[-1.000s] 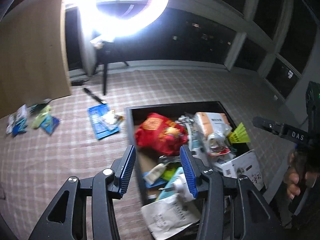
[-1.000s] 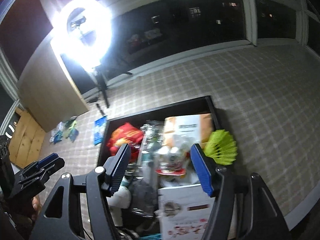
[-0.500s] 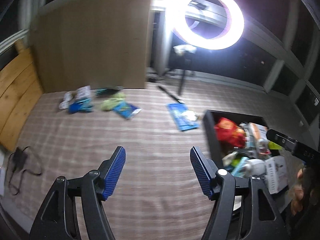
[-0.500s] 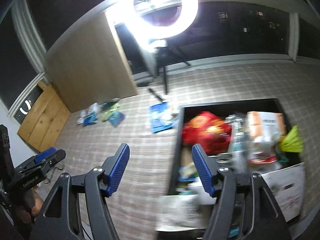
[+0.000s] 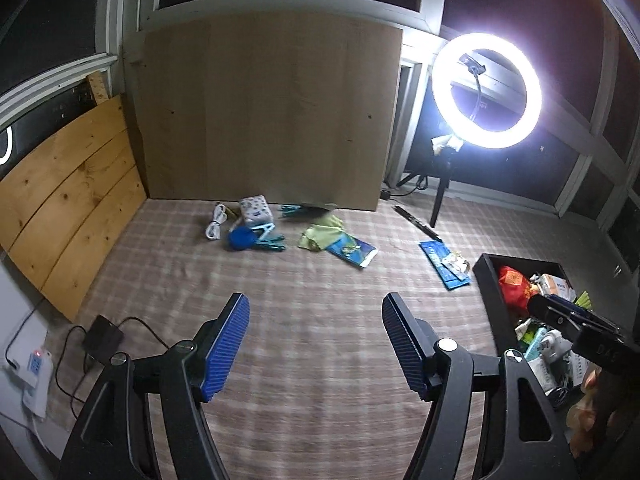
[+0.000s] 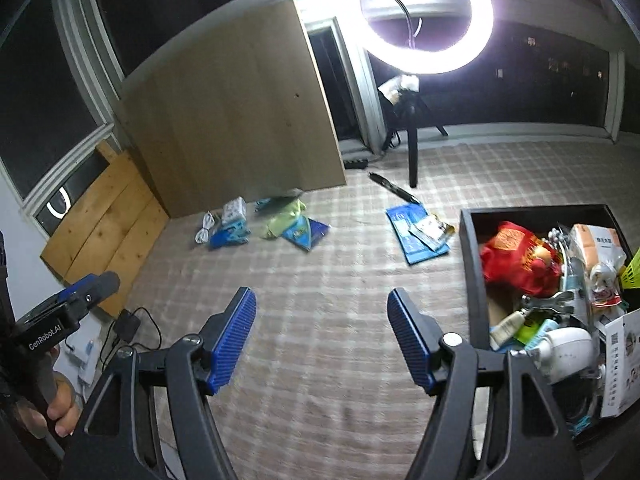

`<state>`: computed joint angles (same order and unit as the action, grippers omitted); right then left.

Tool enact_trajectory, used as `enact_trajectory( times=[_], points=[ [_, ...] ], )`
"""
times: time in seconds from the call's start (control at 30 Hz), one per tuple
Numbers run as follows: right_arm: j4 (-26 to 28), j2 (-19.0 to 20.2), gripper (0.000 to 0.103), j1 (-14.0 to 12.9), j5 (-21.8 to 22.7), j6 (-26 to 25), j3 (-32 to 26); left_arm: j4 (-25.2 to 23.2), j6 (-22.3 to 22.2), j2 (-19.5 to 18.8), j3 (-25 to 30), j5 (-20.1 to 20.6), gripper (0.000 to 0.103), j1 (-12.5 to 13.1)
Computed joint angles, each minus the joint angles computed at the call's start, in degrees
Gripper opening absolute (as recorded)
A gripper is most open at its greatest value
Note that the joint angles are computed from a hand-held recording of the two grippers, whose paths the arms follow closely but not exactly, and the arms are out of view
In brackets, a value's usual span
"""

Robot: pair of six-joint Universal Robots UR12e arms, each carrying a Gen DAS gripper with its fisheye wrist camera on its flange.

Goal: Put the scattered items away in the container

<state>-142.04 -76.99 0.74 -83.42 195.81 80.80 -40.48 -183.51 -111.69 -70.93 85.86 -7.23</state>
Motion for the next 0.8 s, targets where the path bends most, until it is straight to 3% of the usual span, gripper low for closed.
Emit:
enact_trajectory(
  times=[0.4,0.8],
  points=[
    [2.3,2.4,0.068,2.4,-2.6,3.2,-2.6,0.1,3.6,-0.8,0.6,-2.3,0.067,2.3],
    [5.0,5.4,0.068,3.0,-4.2,2.5,-6.6,-0.8,3.3,-3.3,3.4,-4.3,0.067,3.1]
  ],
)
